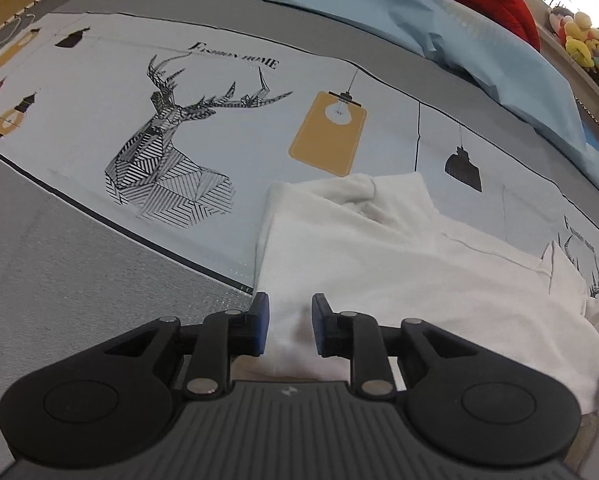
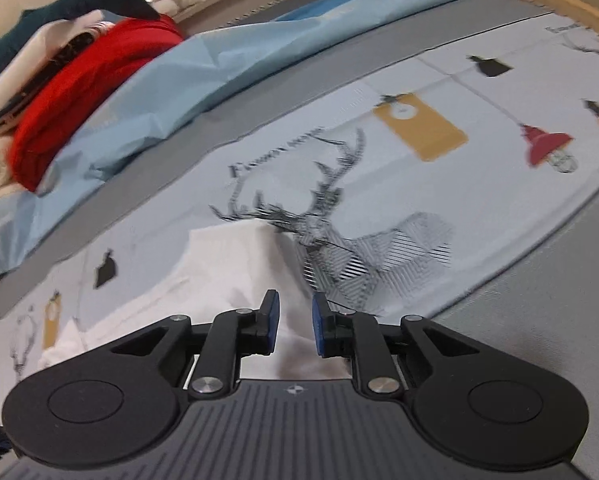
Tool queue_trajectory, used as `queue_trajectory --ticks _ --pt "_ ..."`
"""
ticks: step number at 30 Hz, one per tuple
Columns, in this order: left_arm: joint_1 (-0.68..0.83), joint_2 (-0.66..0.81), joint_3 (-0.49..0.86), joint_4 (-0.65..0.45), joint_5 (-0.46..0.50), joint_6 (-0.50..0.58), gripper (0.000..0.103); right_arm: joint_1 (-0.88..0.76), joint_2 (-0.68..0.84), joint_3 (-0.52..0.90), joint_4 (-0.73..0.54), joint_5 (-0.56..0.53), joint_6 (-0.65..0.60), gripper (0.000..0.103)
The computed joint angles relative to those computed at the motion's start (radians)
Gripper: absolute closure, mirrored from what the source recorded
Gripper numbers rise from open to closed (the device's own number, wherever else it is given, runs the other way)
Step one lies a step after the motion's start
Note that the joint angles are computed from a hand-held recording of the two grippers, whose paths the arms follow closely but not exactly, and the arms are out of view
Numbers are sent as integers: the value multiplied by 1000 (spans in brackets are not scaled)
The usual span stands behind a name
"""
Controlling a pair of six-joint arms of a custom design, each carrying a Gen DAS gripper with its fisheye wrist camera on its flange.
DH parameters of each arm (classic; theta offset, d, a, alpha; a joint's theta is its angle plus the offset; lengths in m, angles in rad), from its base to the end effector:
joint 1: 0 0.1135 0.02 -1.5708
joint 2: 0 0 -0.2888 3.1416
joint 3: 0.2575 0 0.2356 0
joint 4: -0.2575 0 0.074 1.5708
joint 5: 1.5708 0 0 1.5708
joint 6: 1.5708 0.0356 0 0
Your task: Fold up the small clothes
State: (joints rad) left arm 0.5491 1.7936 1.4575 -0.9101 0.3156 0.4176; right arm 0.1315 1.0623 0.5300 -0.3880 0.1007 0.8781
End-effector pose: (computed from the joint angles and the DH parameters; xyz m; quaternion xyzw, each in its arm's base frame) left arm 0.3069 0.1749 0.2745 -0.0387 0.9742 -0.0632 0.2134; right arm 0.1714 0.0191 0.2148 0.3601 0.8753 0.1126 0.3024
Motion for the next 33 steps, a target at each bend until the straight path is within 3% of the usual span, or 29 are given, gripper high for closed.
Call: queue_trajectory --ticks 7,9,10,14,16,18,22,24,25,26,33 --pt "6 11 1 -11 13 14 78 -44 196 -16 188 -47 -77 83" --pt "6 11 1 -8 14 14 78 -80 224 -33 248 -99 -108 91" --pt "6 11 -1 -7 13 15 78 -95 228 -38 265 -111 -125 99" --pt "3 13 -4 -10 20 27 78 -237 166 -82 297 -108 -88 103" --pt "2 12 -7 -12 24 34 78 -264 144 -98 311 -45 -115 103" --pt "2 13 -9 -14 27 41 78 -303 140 -101 302 -57 -137 103" --pt "11 22 -3 -16 30 37 78 -356 88 -75 209 -197 -201 98" --pt "13 25 3 -21 33 32 78 -356 68 -37 115 -288 -301 85" --pt "14 25 5 -22 35 31 78 -348 53 -30 80 -298 -327 75" --pt "14 23 5 -23 37 32 78 -336 30 -35 50 -295 -341 72" --pt "4 -1 -19 -20 44 41 78 -237 47 -72 37 -293 -308 71"
